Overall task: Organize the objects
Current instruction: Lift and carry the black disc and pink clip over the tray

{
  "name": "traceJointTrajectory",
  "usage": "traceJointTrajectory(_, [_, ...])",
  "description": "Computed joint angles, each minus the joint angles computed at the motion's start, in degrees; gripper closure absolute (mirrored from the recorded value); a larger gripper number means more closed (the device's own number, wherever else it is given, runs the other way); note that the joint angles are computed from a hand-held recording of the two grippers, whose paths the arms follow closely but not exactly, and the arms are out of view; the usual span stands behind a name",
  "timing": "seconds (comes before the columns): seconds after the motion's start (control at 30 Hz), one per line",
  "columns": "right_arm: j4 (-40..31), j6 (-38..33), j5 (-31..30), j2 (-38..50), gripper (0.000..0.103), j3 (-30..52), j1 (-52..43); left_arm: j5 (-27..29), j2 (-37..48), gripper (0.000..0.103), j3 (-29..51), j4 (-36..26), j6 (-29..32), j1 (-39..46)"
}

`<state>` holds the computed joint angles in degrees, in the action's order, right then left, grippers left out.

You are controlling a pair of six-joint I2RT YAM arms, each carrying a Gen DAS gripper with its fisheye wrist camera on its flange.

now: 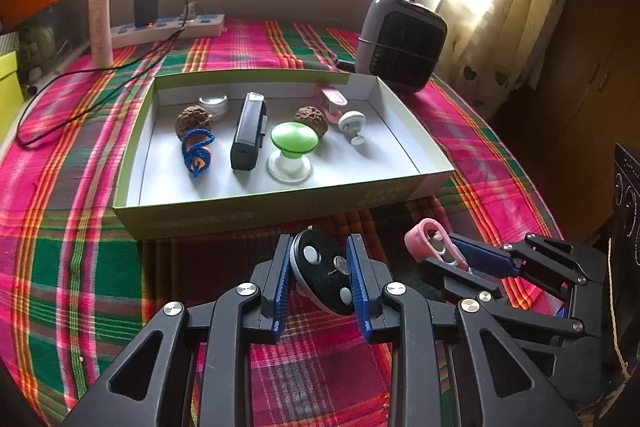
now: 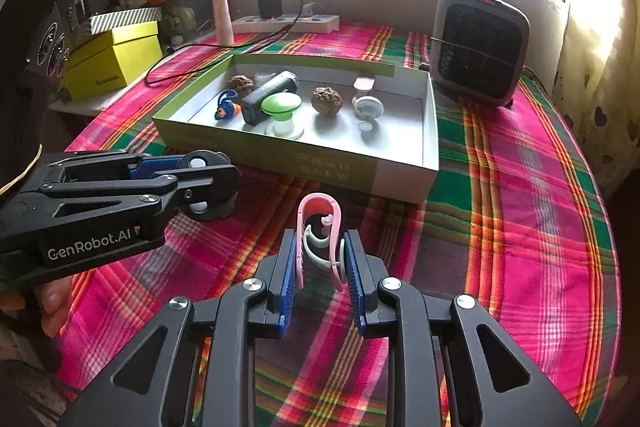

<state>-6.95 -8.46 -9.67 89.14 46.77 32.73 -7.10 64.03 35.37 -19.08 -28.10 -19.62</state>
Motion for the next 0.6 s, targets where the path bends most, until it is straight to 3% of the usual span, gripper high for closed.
traceJointTrajectory(0.6, [-0.53,0.59,0.05,-0.56,0.079,2.44,1.18,0.79,-3.86,0.078,0.88,-2.31,1.73,3.27])
